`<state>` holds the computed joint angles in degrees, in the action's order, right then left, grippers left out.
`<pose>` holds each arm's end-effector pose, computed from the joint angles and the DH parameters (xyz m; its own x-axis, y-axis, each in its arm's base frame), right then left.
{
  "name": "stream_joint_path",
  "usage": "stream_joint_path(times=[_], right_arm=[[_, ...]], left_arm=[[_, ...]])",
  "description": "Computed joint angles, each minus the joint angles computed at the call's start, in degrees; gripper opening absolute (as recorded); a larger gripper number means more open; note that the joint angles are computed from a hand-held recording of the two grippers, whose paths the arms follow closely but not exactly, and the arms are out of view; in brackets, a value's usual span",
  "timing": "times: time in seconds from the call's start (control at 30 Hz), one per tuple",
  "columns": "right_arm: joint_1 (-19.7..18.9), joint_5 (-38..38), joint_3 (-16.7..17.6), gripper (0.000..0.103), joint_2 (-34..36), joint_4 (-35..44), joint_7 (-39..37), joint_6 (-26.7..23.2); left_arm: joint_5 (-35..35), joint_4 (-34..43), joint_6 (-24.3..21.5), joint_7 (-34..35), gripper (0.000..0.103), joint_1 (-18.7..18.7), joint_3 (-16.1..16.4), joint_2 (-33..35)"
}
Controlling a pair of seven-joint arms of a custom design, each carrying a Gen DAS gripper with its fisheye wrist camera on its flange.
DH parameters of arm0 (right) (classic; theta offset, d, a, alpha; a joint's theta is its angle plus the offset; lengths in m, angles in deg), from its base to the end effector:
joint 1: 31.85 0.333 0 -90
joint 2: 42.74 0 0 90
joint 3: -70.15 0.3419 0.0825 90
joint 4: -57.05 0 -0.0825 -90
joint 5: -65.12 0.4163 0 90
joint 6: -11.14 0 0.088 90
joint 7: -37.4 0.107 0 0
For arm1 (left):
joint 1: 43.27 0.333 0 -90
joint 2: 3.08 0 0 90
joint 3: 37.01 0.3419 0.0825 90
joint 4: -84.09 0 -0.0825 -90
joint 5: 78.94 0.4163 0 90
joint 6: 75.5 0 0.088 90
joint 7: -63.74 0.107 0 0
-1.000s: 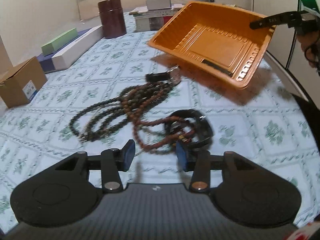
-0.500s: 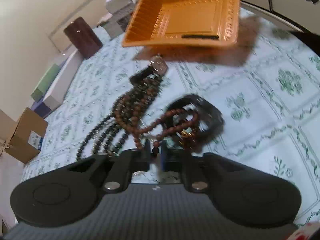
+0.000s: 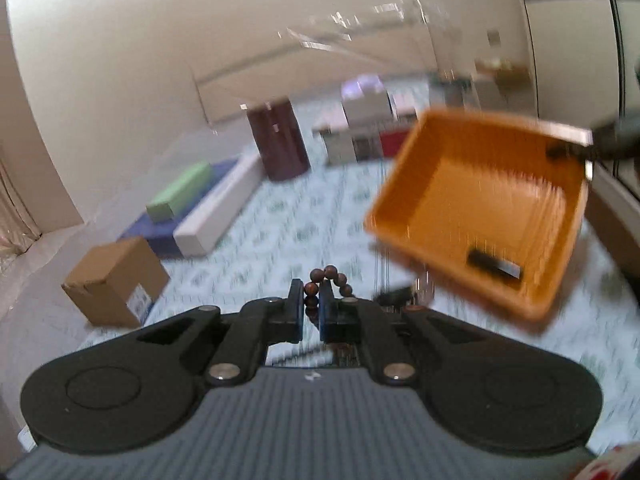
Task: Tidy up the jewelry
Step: 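Grasp the brown bead strand with the left tool and lift it, then lower the bead strand into the tray and open the left tool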
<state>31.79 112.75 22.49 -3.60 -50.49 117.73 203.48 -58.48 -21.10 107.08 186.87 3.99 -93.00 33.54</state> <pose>0.6670 0.2116 0.3751 -0.0850 -0.9963 0.0118 -0.4619 0.0289 -0.8865 0.7218 -0.0126 0.4359 -0.5118 -0.8148 -0.2722 -0.3115 0.4712 -0.8252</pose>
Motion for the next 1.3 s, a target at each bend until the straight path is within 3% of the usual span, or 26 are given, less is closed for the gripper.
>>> stream_joint_path(times=[0.43, 0.83, 1.0, 1.13, 1.3], right_arm=[[1.8, 0.6, -1.8, 0.008, 0.5, 0.3, 0.0, -0.4], [5.2, -4.4, -6.7, 0.008, 2.7, -0.3, 7.3, -2.5], [5.0, -6.0, -6.6, 0.008, 2.5, -0.5, 9.1, -2.5], [4.6, -6.6, -6.2, 0.008, 2.3, -0.5, 9.7, -2.3], [3.6, -7.1, -5.2, 0.008, 2.0, -0.2, 10.1, -2.2]], left_arm=[[-5.6, 8.6, -4.3, 0.4, 0.006, 0.6, -9.0, 3.8], [-14.6, 15.0, -11.2, 7.6, 0.006, -6.1, -12.0, 7.4], [-17.8, 18.5, -15.6, 9.4, 0.006, -11.9, -9.1, 8.5], [-20.0, 22.2, -21.6, 10.4, 0.006, -16.9, -5.8, 9.9], [-21.5, 26.7, -27.8, 11.0, 0.006, -23.2, 0.3, 10.8]])
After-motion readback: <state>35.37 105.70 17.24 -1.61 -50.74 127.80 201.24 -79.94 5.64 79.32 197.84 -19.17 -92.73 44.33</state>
